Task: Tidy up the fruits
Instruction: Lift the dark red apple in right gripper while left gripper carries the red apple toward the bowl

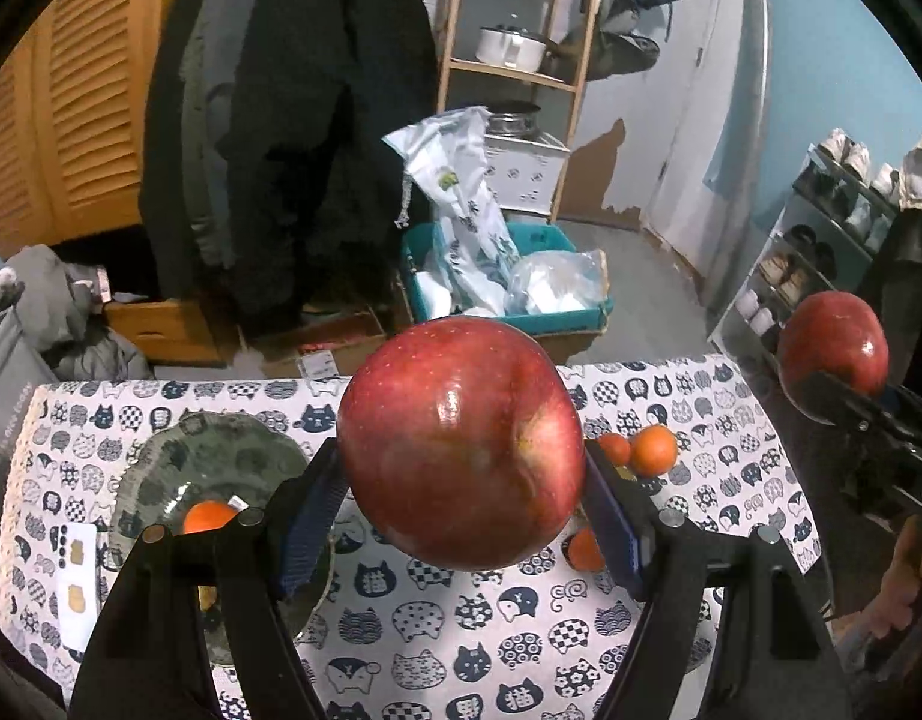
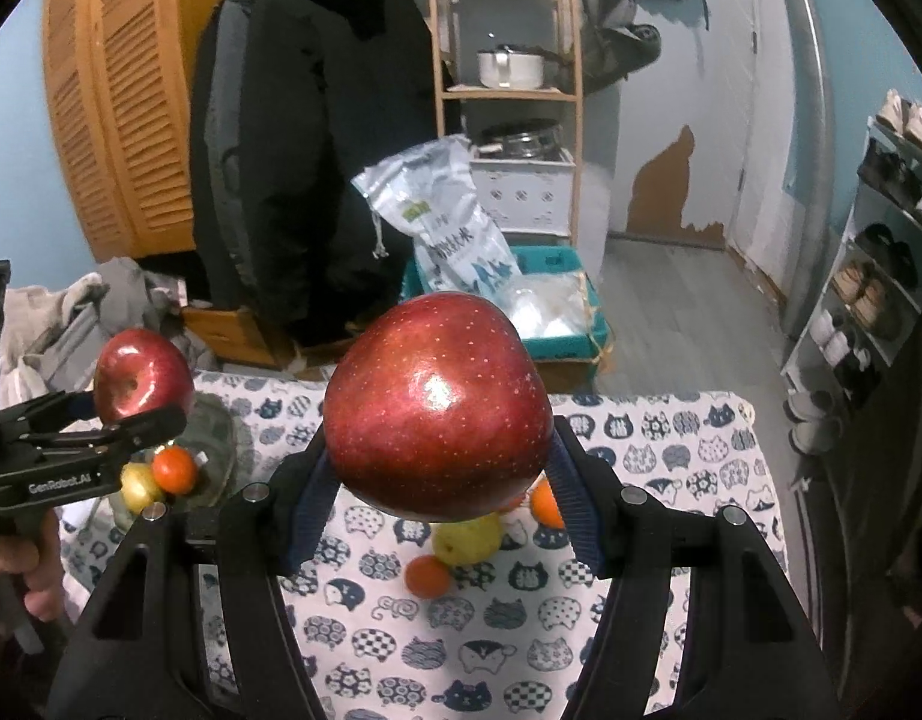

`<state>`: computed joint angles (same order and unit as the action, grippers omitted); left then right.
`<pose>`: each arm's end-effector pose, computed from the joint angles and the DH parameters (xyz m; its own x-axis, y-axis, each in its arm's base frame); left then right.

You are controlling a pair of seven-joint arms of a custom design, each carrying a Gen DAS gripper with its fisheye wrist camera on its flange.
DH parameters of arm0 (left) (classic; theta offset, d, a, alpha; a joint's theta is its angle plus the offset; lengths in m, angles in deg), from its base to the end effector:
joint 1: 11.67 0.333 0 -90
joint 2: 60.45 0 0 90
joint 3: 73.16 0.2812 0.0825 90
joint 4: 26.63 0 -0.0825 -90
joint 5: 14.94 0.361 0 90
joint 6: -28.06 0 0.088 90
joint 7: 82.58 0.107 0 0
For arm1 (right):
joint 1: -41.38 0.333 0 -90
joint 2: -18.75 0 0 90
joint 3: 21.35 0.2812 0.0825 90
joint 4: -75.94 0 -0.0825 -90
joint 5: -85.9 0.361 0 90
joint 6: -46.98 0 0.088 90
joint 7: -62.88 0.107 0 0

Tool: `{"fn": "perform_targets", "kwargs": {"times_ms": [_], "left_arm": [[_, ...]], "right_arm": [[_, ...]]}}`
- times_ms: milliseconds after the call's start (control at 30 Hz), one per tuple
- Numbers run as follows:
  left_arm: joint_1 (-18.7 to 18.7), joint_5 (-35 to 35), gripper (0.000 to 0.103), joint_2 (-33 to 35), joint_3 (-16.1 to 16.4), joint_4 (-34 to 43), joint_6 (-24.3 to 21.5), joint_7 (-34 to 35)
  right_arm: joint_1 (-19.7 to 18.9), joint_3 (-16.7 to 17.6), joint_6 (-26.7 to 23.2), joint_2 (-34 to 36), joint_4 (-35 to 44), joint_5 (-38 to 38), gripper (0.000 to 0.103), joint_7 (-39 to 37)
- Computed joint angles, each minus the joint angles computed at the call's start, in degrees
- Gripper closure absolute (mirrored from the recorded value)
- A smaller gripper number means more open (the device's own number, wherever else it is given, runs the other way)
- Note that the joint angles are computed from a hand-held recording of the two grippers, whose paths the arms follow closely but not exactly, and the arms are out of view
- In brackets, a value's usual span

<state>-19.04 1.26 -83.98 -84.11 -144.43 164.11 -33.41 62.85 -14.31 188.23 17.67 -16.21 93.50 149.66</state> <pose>0.4407 -0.1608 0.6546 0.1893 -0.9722 0.1377 -0.6811 -0.2310 -0.6948 0.5078 0.2765 0.6904 0.5046 -0.8589 -0.0870 -0.5837 -0.2652 -0.7675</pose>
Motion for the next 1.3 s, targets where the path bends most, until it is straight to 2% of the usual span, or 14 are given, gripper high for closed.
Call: {"fn": "perform_targets", "kwargs": {"times_ms": [433, 733, 1033, 1300], "left_arm": [[2.30, 1.35, 0.025, -7.31, 1.20, -4.96, -0.47, -1.31], [4.61, 1.97, 0.025, -12.28, 2.78, -9.17, -1.59, -1.70], [7.67, 2.39, 0.025, -16.36, 4.90, -13.22, -3.74, -0.81], [9.96, 1.90, 0.026, -19.63, 6.84, -17.14, -5.02, 0.27]], "right_arm": [[2.42, 1.08, -0.37, 3.36, 5.75, 0.00, 0.038, -0.17], [5.49, 1.87, -2.17, 8.51, 12.78, -0.48, 0.038, -0.07], [9.80, 2.30, -6.42, 17.61, 24.92, 0.00, 0.038, 0.02], [14.34, 1.72, -11.67, 27.37, 38.98, -0.58, 0.038, 0.53]]}}
